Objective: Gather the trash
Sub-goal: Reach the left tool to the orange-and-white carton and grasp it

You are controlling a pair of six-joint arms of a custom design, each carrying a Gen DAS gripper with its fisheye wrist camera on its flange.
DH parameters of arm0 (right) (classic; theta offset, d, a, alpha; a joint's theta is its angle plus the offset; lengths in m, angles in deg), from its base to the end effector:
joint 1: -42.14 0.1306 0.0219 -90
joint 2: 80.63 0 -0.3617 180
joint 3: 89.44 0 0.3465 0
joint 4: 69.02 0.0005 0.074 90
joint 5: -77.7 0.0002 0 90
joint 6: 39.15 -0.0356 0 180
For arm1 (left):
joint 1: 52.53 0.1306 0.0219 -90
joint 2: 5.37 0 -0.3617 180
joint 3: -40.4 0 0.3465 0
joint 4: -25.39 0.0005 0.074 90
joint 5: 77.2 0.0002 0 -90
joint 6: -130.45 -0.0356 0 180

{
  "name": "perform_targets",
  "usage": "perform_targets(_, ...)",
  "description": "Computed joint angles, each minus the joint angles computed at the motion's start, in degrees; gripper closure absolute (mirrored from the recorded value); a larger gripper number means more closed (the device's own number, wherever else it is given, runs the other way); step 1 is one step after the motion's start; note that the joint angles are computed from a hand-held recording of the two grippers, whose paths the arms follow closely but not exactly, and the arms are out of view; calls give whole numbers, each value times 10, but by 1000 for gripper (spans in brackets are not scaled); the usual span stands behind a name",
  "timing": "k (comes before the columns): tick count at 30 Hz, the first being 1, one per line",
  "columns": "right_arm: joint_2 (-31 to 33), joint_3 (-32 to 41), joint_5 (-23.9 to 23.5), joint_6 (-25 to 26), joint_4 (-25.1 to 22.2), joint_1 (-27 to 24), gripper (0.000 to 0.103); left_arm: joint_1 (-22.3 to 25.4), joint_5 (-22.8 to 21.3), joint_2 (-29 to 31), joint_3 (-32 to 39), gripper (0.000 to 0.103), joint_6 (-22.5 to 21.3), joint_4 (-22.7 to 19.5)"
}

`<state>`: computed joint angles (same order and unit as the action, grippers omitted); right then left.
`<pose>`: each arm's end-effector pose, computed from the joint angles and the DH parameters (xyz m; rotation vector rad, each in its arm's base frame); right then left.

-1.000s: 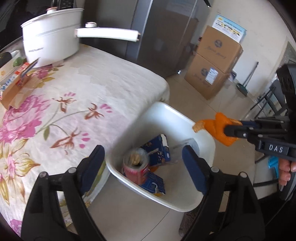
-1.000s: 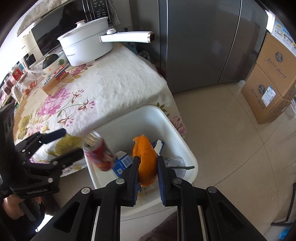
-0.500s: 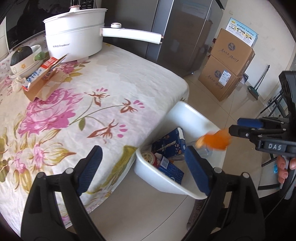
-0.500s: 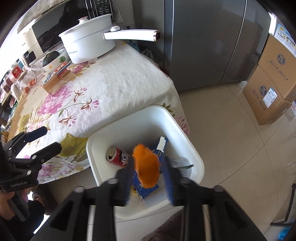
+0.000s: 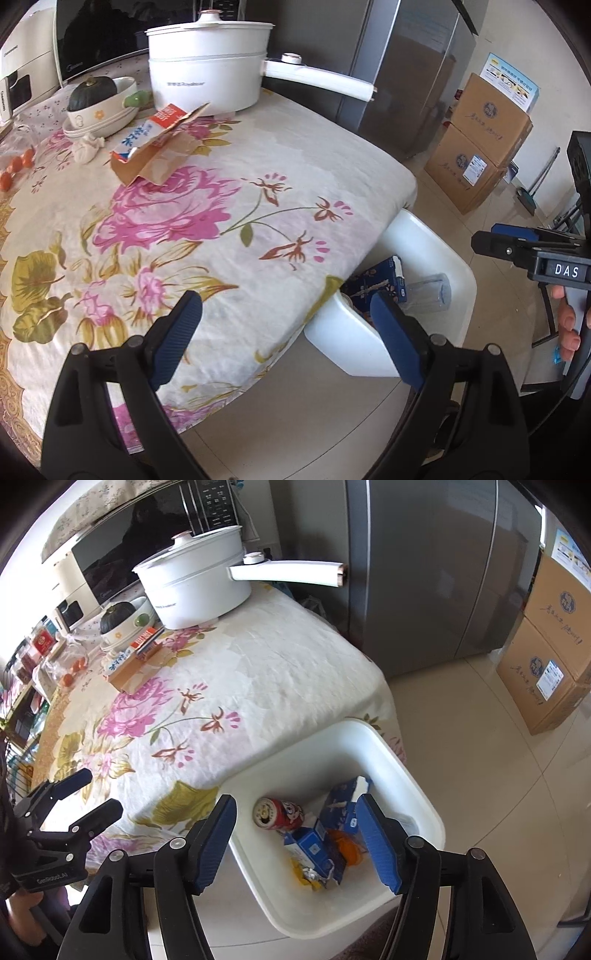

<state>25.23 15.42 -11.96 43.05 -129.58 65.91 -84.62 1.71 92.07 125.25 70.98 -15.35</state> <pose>0.4755 0.2086 0.3760 -0.3671 2.6314 0.1756 0.4031 -0.2453 0.3262 -0.0462 2.4900 -0.2222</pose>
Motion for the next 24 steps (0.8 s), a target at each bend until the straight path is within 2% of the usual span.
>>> perform_targets(5,16,20,-3,-17,0,18,29,28,-16,-29,-28,10,2,-7)
perform_targets(9,36,46,-17,-33,-2,28,27,62,-25,-40,-35,9,-18,-22)
perform_targets(16,90,112,-25,-41,-16,42,27,146,35,-29,-23,9,-25,6)
perform_targets(24,149,190,-41,-48,-44,39,27,212,72,51,65,9,-27,33)
